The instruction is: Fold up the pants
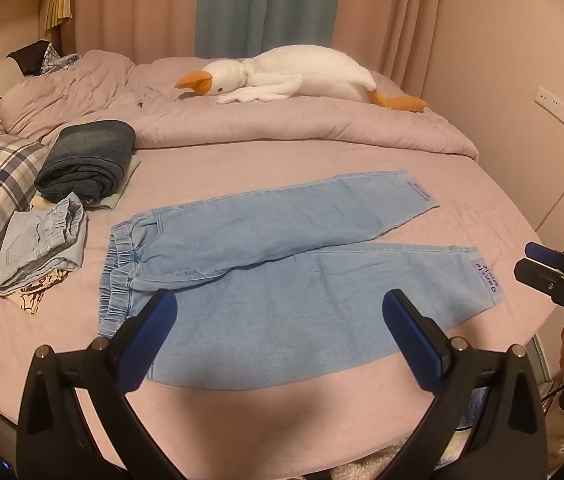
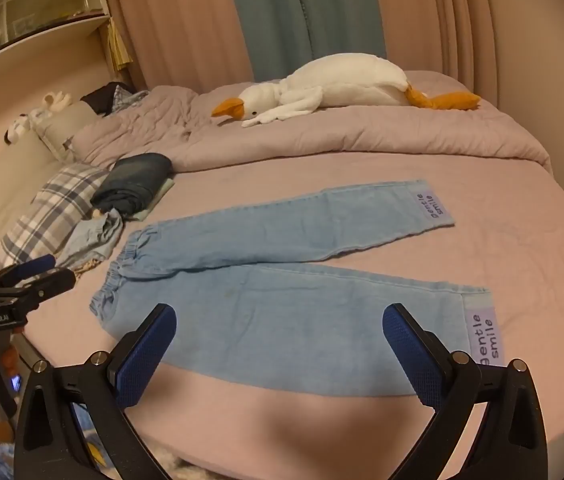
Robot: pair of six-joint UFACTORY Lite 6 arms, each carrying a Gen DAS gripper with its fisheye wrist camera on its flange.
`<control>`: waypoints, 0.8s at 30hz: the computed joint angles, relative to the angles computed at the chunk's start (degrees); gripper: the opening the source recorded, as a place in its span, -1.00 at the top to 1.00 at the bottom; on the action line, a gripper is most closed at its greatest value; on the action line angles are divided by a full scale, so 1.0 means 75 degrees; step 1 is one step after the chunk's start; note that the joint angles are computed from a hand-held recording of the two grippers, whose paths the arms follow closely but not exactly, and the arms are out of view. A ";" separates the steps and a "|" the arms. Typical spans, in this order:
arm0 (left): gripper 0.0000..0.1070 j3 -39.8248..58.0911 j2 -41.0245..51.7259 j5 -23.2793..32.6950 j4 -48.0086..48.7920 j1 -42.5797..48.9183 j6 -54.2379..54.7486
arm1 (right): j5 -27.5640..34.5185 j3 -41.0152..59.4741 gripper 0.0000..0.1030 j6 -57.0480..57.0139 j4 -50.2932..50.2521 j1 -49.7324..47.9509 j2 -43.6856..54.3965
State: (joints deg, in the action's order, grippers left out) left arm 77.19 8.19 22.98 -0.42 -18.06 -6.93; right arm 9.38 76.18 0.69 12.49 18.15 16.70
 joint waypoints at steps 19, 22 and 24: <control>-0.92 -0.0109 -0.0027 -0.0084 -0.0135 0.0023 0.0205 | -0.0073 -0.0127 -0.99 -0.0453 0.0481 -0.0066 -0.0063; -0.92 -0.0086 0.0004 -0.0072 -0.0181 0.0022 0.0276 | -0.0096 -0.0159 -0.99 -0.0583 0.0598 -0.0071 -0.0084; -0.92 -0.0064 0.0022 -0.0061 -0.0161 0.0015 0.0258 | -0.0166 -0.0196 -0.99 -0.0524 0.0510 -0.0068 -0.0088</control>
State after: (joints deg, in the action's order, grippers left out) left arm 76.71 8.35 22.53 -1.63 -17.95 -5.00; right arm 8.13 74.71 -3.25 16.32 17.64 16.04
